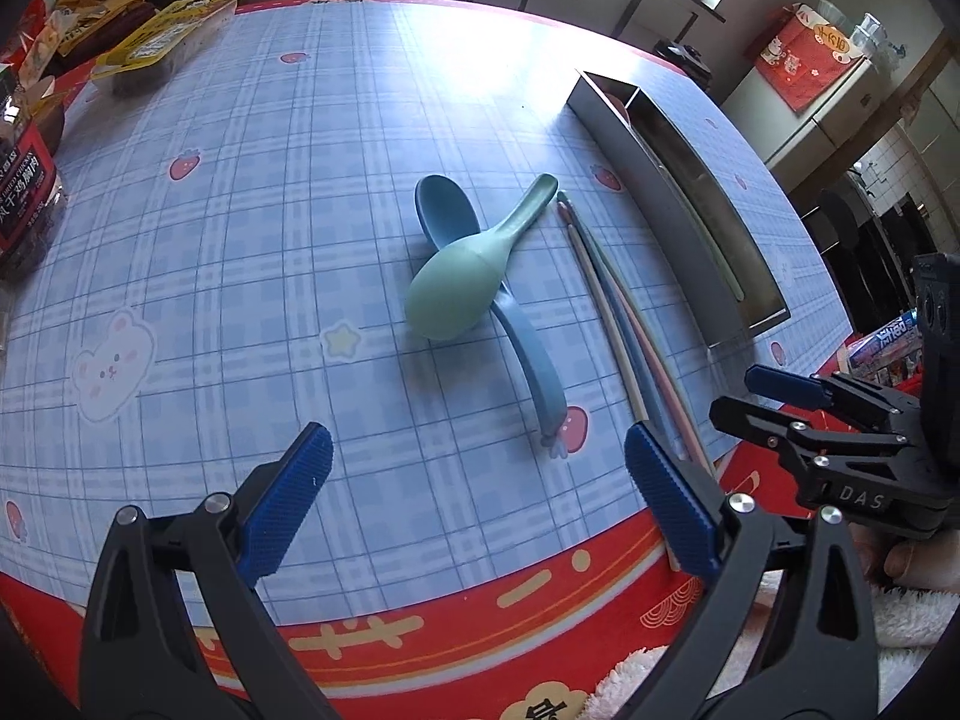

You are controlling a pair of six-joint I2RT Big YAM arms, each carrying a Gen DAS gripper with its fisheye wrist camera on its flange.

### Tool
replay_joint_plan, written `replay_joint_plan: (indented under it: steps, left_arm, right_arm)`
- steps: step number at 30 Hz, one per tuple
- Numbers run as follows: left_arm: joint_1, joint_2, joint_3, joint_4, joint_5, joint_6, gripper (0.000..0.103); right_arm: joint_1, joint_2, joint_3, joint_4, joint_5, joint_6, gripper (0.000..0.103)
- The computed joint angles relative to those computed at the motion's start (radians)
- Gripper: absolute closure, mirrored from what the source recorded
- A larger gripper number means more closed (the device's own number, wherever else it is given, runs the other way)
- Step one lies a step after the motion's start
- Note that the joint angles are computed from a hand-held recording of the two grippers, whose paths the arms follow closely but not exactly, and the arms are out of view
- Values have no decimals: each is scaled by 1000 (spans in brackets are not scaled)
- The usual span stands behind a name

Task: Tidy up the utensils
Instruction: 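Lift both grippers and move them toward the remaining spoons and sticks, then grasp a green stick with the right gripper while the left gripper grasps a blue spoon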

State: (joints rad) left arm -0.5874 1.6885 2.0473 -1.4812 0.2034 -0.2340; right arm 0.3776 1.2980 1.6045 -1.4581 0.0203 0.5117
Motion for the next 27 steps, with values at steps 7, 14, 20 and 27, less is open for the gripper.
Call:
replay_joint_plan:
  steps: [7,14,20,27]
  left_arm:
    - [7,15,1,-21,9,-12,27]
    - [2,13,3,-22,24,-11,47]
    - [-4,-4,-18,-8,8,-35,51]
    - [5,-8,-27,4,11,-75,55]
  right_arm:
    - [5,-21,-46,30,15,-11,96]
    - [0,-2,-51,54,32,-73,97]
    - [-5,20,-45,66,17,-118,97]
    - [-11,35,-22,73,-6,-152,97]
